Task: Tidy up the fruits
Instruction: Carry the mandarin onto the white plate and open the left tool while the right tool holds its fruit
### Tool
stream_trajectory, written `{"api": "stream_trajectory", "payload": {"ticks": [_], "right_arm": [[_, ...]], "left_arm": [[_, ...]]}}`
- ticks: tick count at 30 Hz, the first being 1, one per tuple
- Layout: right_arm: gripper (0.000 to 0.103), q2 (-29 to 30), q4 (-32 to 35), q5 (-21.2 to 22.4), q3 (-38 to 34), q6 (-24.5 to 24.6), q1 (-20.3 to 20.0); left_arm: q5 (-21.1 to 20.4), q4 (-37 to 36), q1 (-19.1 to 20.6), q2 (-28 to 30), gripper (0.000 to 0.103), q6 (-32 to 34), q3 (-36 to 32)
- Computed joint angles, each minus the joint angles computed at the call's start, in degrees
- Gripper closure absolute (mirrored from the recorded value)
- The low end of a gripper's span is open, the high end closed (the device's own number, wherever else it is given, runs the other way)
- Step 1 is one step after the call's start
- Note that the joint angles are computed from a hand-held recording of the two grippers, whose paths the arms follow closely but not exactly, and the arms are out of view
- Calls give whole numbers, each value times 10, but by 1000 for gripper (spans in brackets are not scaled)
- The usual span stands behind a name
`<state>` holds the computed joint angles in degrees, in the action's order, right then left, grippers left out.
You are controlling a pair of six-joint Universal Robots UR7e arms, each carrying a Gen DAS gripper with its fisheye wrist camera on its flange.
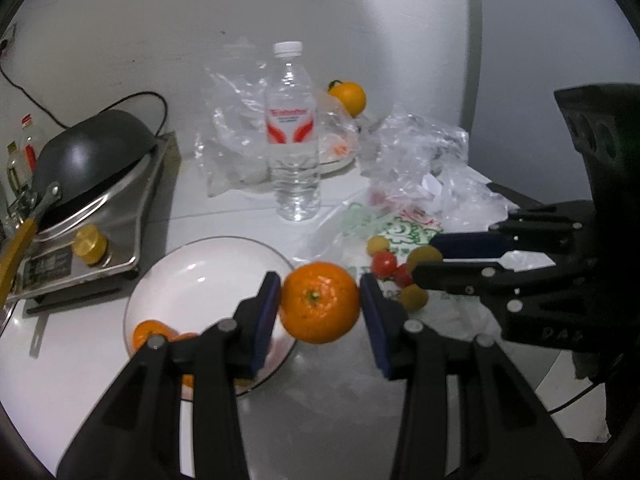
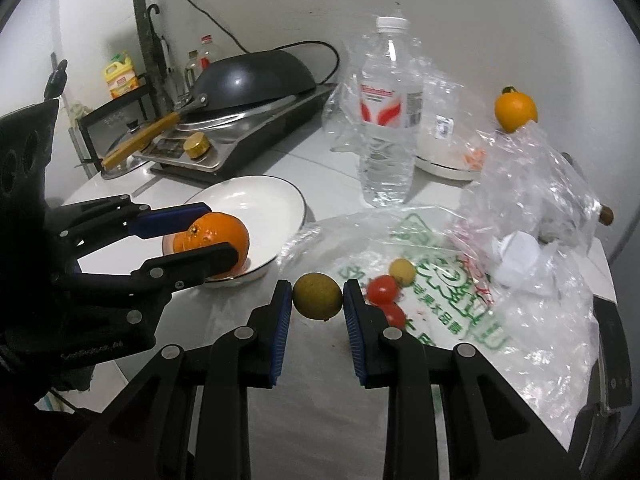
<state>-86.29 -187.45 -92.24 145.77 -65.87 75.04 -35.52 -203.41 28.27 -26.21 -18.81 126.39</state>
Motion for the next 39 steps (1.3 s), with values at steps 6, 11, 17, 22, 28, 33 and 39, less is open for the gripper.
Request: {"api": "stream_trajectory", "payload": {"ticks": [6,11,17,22,28,33,39], "right_arm": [[74,18,-9,-11,-1,3,14],[74,36,-14,-21,-9,10,23],[74,50,-9,-22,-24,16,17],[74,57,3,-20,-41,17,6],[74,60,17,-14,-57,18,-9],[74,62,25,-11,-67,19,-21],[74,62,27,-11,-72,21,-26]], "left_arm": [[15,-10,9,-11,61,-11,21],[28,-21,24,-14,61,-7,27],[34,-23,49,-15,61,3,17],[24,-10,70,-10,61,16,-11],[4,19,89,4,61,23,-46],[-10,35,103,15,61,24,-66],[-34,50,120,16,60,18,-79]]}}
